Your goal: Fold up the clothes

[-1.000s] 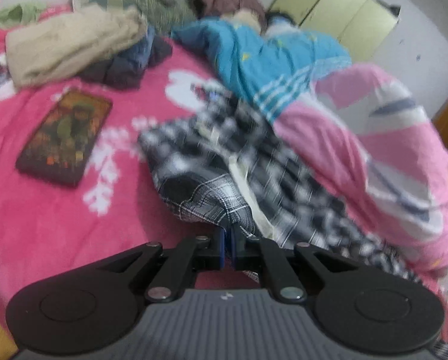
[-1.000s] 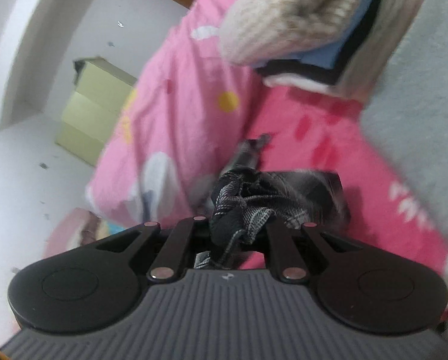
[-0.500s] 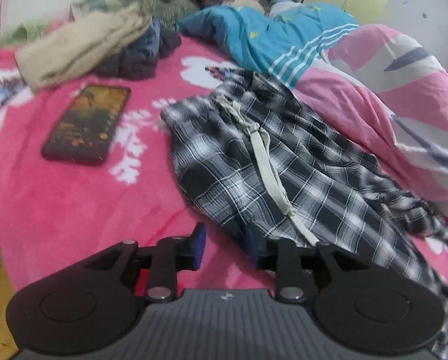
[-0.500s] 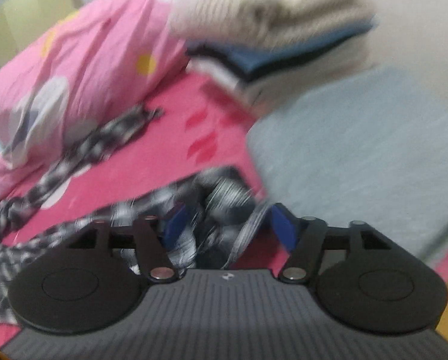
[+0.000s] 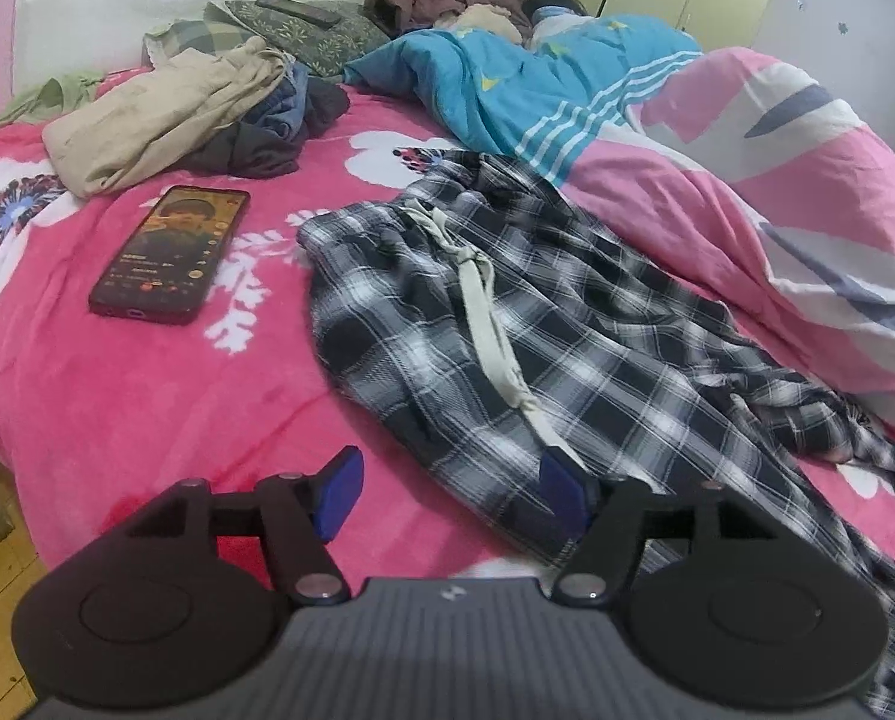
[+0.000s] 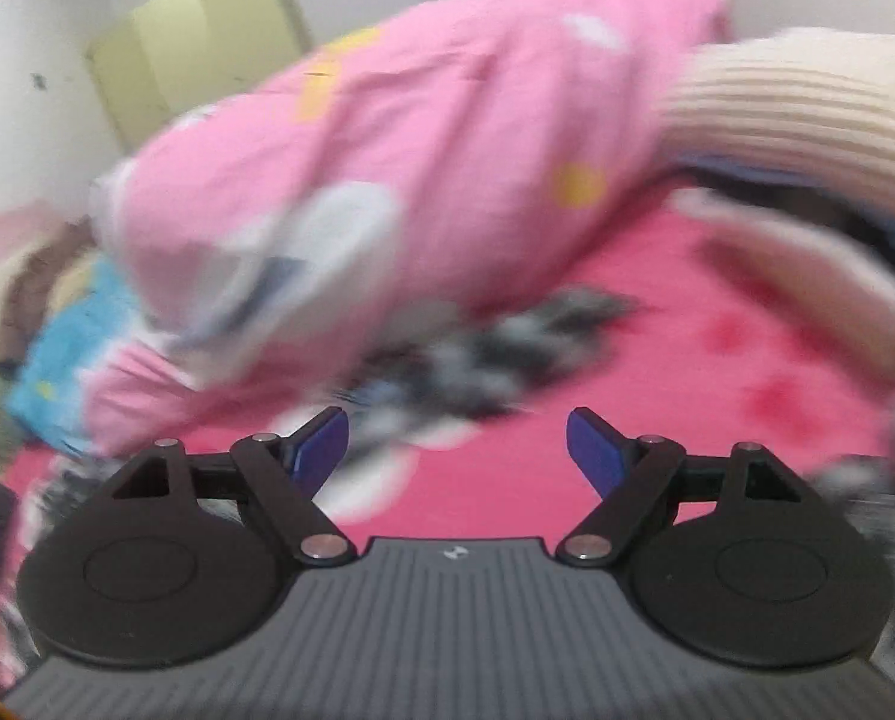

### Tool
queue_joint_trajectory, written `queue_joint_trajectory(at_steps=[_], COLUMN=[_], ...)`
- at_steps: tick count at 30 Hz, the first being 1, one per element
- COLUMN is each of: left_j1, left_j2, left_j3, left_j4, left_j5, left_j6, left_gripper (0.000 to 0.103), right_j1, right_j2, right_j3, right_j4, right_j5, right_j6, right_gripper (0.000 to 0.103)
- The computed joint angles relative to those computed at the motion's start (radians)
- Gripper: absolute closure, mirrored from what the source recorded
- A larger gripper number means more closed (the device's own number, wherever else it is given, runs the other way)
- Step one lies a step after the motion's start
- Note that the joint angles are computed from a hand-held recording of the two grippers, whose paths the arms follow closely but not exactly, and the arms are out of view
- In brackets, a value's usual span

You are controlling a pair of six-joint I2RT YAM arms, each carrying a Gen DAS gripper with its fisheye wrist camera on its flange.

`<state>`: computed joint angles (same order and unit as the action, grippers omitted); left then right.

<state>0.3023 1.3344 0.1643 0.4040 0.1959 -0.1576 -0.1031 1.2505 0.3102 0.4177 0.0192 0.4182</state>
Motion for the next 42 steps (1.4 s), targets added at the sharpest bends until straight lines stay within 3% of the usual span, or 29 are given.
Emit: queue_joint_trajectory(at_steps=[6,11,14,17,21,24,26,28,31,36,40,42], left_j1=[-0.011,0.063,0.129,0.208,0.316,0.365,0.376,0.367,0.336,0.299,0.293,0.287], left_j2=[-0.142,-0.123,-0.069,-0.032,0.062,0.17,0.249,0.319,0.421,0.592,0.715,0.755], left_j3=[-0.037,-0.034,-0.038,-0.055,-0.066,-0.035,0.006,0.056,0.14,0.326,0.456,0.487], left_j4=[-0.057,-0.055,-0.013,0.037,0.178,0.264,0.293,0.309,0.337,0.304,0.283,0.301], left_j5=[-0.021,-0.004,0.046,0.118,0.235,0.299,0.327,0.338,0.327,0.268,0.269,0.276], left_j6=[-0.003,0.042,0.066,0.096,0.13,0.107,0.083,0.056,0.0,-0.082,-0.13,-0.138], left_gripper=[0.036,0.036,0.036,0.036,0.037,0.043,0.052,0.06,0.061,0.062,0.062,0.068], right_j1=[0.281,0.355,0.357,0.317,0.261,0.373,0.509,0.669,0.835,0.971,0.996,0.988], right_j2=[0.051,0.062,0.049,-0.041,-0.217,-0.257,-0.2,-0.03,0.249,0.461,0.539,0.6], right_j3=[0.272,0.414,0.4,0.279,0.048,-0.077,-0.144,-0.176,-0.149,-0.04,0.006,0.044], right_j4=[-0.187,-0.313,-0.296,-0.2,-0.081,-0.045,0.037,0.203,0.411,0.431,0.441,0.437], right_j5=[0.23,0.299,0.275,0.197,-0.124,-0.237,-0.241,-0.191,-0.128,0.012,0.021,0.039], right_j6=[0.047,0.109,0.116,0.062,-0.13,-0.246,-0.307,-0.337,-0.346,-0.434,-0.523,-0.546], right_gripper=[0.023,0.023,0.023,0.023,0.024,0.027,0.032,0.039,0.045,0.046,0.046,0.049])
